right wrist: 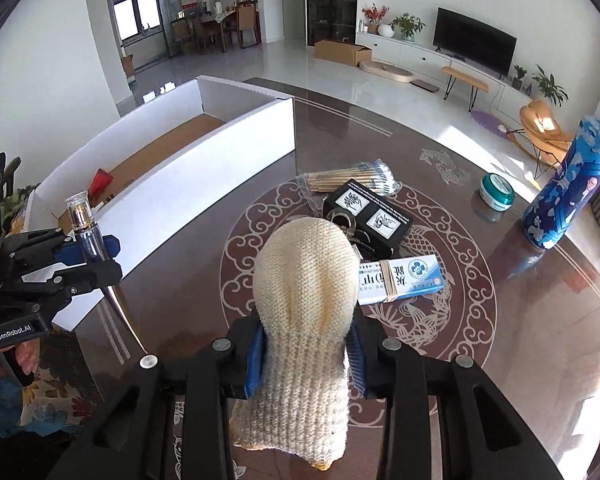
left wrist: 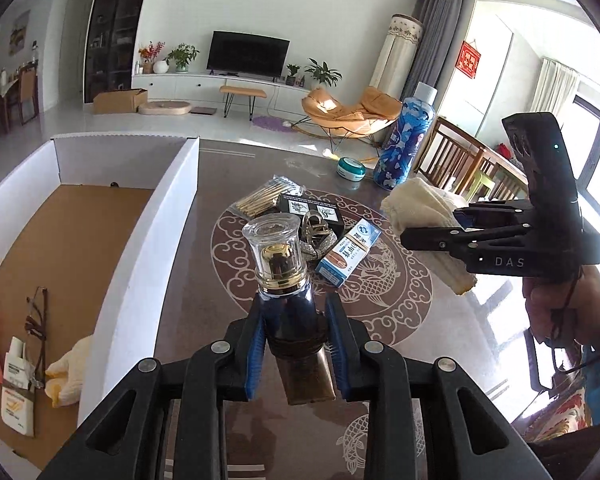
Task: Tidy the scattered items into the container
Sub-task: 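Carry the gold tube with the left tool while the right tool carries the glove into the box, then open both tools to drop the tube and glove into the box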
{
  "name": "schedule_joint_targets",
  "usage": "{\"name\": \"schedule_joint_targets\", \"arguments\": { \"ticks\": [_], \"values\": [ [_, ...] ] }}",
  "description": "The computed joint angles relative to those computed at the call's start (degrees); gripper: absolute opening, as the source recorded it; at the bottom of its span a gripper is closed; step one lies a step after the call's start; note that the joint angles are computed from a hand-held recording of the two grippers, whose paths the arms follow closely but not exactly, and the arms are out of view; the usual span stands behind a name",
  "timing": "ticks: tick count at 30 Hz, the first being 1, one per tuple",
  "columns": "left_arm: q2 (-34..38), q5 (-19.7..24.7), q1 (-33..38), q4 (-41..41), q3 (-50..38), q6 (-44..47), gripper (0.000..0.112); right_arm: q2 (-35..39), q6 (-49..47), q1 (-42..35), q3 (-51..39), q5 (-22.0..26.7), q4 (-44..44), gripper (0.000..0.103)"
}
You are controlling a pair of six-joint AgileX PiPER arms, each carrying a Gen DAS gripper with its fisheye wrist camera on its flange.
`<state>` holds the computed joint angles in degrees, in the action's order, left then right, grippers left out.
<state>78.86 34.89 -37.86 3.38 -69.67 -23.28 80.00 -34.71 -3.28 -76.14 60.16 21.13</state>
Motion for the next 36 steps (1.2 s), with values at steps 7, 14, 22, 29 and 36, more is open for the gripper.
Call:
{"name": "schedule_joint_targets", "arguments": {
  "ticks": [7, 14, 22, 29, 36],
  "values": [
    [-9.5, 10.8, 16.7, -4.9, -4.2, 12.6, 0.028, 12.3, 10.1, 20.0, -23.0, 4.9, -0.1, 0.035],
    [-5.0, 14.9, 41.0, -15.4, -1.2, 27.4, 0.028, 31.1, 15.0, 36.7, -42.7, 7.1, -1.4, 0.036],
    [1.8, 15.4, 44.1, -10.4, 1.5, 23.0, 0.052, 38.9, 20.8, 39.9, -42.0, 2.9, -1.2, 0.103],
    [-2.3, 9.6, 39.3, -2.5, 4.6, 12.9, 0.075, 23.5, 15.0, 33.0, -18.3, -16.5, 6.7, 0.103],
    [-8.4, 7.1, 21.5, -1.2, 3.8, 9.1, 0.077, -0.8, 4.9, 14.4, 16.0, -31.1, 12.0, 0.103]
  ]
}}
